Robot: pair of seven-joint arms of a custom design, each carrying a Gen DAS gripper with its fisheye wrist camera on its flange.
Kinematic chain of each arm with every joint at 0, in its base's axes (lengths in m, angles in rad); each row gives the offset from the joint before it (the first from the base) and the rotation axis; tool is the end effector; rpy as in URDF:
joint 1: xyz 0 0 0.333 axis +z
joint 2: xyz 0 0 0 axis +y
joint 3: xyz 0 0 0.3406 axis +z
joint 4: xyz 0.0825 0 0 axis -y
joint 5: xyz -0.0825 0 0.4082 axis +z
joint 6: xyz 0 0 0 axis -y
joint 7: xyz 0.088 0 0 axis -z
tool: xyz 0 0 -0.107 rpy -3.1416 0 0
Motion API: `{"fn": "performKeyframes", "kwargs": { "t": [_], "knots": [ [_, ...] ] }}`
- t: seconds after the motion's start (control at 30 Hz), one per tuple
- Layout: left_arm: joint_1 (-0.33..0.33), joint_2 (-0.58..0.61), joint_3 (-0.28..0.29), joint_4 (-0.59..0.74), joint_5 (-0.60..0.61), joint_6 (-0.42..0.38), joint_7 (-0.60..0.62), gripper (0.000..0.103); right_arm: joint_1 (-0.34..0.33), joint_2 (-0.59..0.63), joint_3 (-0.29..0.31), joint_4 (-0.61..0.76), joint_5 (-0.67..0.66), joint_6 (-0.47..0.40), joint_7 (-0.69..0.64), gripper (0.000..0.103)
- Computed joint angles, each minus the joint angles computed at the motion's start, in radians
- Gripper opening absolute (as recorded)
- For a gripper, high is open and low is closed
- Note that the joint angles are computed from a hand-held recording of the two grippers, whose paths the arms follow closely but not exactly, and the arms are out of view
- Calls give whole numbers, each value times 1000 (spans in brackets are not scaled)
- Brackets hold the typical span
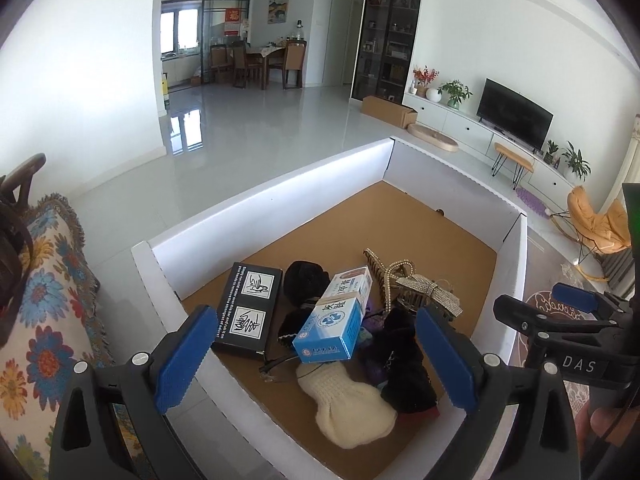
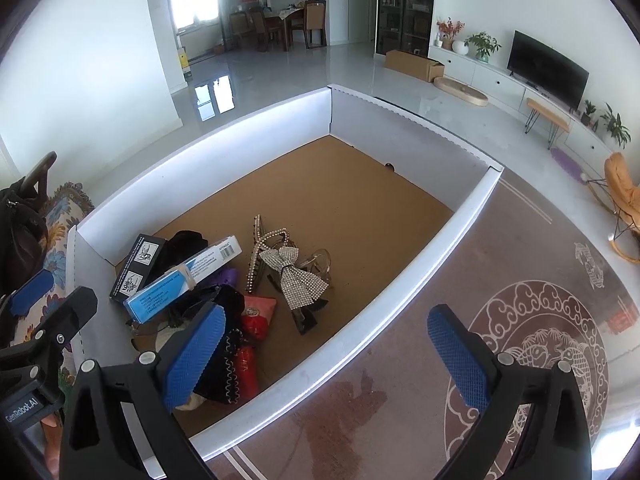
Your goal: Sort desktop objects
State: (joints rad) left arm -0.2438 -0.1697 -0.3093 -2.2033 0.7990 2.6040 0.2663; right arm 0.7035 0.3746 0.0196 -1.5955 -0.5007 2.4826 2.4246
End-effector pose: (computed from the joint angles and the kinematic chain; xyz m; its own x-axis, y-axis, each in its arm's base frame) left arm 0.4619 -0.3113 0.5206 0.1178 -0.9896 0.0828 -0.6785 -0.1411 -0.7209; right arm 0.5538 0.4886 0.4866 0.1901 -0.9816 -0.0178 -0.7918 -0.1425 -0.5939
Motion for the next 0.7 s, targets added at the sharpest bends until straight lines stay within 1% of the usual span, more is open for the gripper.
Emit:
{"fn": "performKeyframes", "kwargs": {
  "t": [0.13, 0.23, 0.4, 0.53, 0.6, 0.7],
  "knots": [
    [-2, -1, -26, 20, 78, -97, -43, 101, 5, 0, 4, 1, -6, 3, -15, 101],
    [-14, -3, -28, 29, 78, -159, -52, 101, 13, 6, 4, 11, -16, -5, -30, 101],
    [-20, -16, -17, 17, 84, -146, -43, 101, 20, 14, 5, 24, -17, -14, -49, 101],
    [-20, -24, 5, -7, 19, -77, -1, 101, 21, 21, 4, 27, -8, -15, -53, 101],
    [-6, -33, -5, -22, 47, -63, -49, 101, 21, 22, 3, 26, -2, -12, -51, 101],
    [3, -38, -26, -17, 91, -102, -100, 101, 20, 21, 0, 26, 1, -2, -45, 101]
  ]
}}
